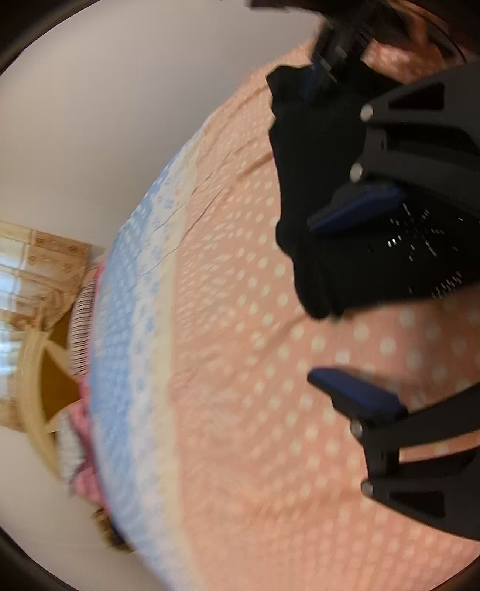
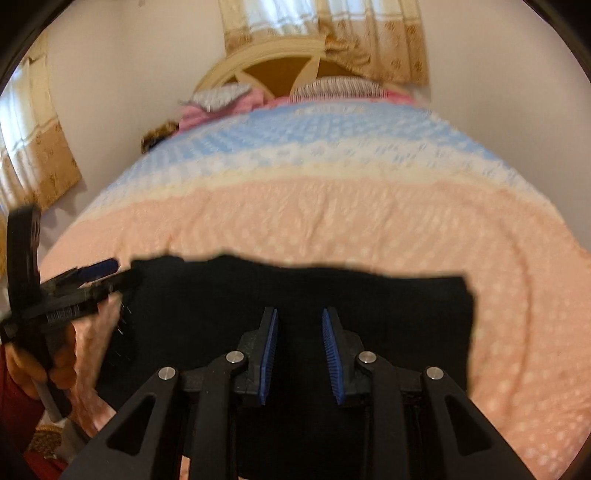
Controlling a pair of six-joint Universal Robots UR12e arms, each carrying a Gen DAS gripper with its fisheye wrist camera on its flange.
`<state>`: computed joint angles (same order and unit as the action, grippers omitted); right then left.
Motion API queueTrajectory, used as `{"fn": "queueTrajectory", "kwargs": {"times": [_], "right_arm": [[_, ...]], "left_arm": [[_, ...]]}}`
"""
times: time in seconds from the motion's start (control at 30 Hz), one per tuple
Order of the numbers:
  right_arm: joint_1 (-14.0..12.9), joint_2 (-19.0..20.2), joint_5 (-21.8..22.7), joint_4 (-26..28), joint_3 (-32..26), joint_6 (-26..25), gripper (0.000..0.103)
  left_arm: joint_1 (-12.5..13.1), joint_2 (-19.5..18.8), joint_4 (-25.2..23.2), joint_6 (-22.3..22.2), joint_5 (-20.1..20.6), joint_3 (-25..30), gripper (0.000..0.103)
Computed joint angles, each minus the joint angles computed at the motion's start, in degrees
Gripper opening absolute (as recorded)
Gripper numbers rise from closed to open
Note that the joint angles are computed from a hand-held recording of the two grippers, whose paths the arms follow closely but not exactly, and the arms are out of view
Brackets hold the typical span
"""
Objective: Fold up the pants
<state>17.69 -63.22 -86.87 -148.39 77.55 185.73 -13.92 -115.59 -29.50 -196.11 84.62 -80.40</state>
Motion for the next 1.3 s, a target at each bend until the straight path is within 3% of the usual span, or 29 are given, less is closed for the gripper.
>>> {"fn": "queueTrajectory", "kwargs": {"times": [0.07, 0.2, 0.3, 0.37, 0.47, 0.53, 0.57, 0.73, 0.8, 0.9, 1.0, 1.07, 1.2, 1.3], "right_arm": [[-0.5, 0.4, 1.7, 0.7, 0.5, 1.7, 0.027], [-1.9, 0.0, 6.6, -2.3, 2.7, 5.8, 0.027], [-2.1, 0.0, 8.4, -3.3, 3.1, 7.2, 0.027], [-2.2, -0.2, 9.1, -4.4, 3.5, 8.0, 0.027], [-2.6, -1.4, 9.7, -11.5, 5.5, 10.5, 0.027], [-2.8, -2.2, 7.9, -16.4, 7.0, 12.4, 0.027], [-2.8, -2.3, 6.7, -16.5, 7.0, 12.8, 0.027], [-3.4, -0.5, 5.4, -10.8, 5.0, 14.7, 0.027], [-3.0, 0.0, 3.9, -11.7, 4.7, 13.5, 0.027], [-2.4, 0.4, 1.6, -13.4, 4.9, 12.9, 0.027], [-2.1, 0.3, 0.5, -14.5, 5.0, 11.9, 0.028], [-2.4, -0.6, 1.4, -15.2, 5.9, 14.7, 0.028], [-2.1, -2.6, 2.6, -18.6, 8.7, 21.9, 0.047], [-0.9, -3.7, 1.2, -20.4, 10.3, 21.4, 0.049]], "left_arm": [[0.2, -1.2, -1.0, -0.4, -2.7, 1.4, 0.054], [1.1, -4.2, -2.3, -5.4, -6.4, 5.8, 0.053], [1.0, -5.4, -4.1, -7.9, -1.8, 8.8, 0.051], [0.5, -4.4, -3.6, -7.0, 2.9, 8.3, 0.052], [-0.8, -2.5, -1.0, -1.6, 7.0, 5.8, 0.056], [-2.4, -1.7, 1.7, 1.9, 11.2, 4.1, 0.057], [-3.2, -1.3, 3.1, 3.8, 12.4, 3.2, 0.059], [-5.6, -1.6, 3.2, 9.4, 13.5, 2.4, 0.062], [-6.5, -2.2, 2.7, 11.0, 17.6, 2.6, 0.063], [-6.2, -2.1, 1.3, 10.7, 17.5, 2.9, 0.066], [-6.2, -1.2, 0.4, 10.5, 18.4, 2.7, 0.076], [-6.4, -0.6, 1.0, 10.7, 19.8, 2.3, 0.079], [-6.9, 0.5, 1.8, 9.6, 20.8, 1.0, 0.079], [-7.2, 1.5, 1.6, 8.7, 18.9, -0.4, 0.080]]}}
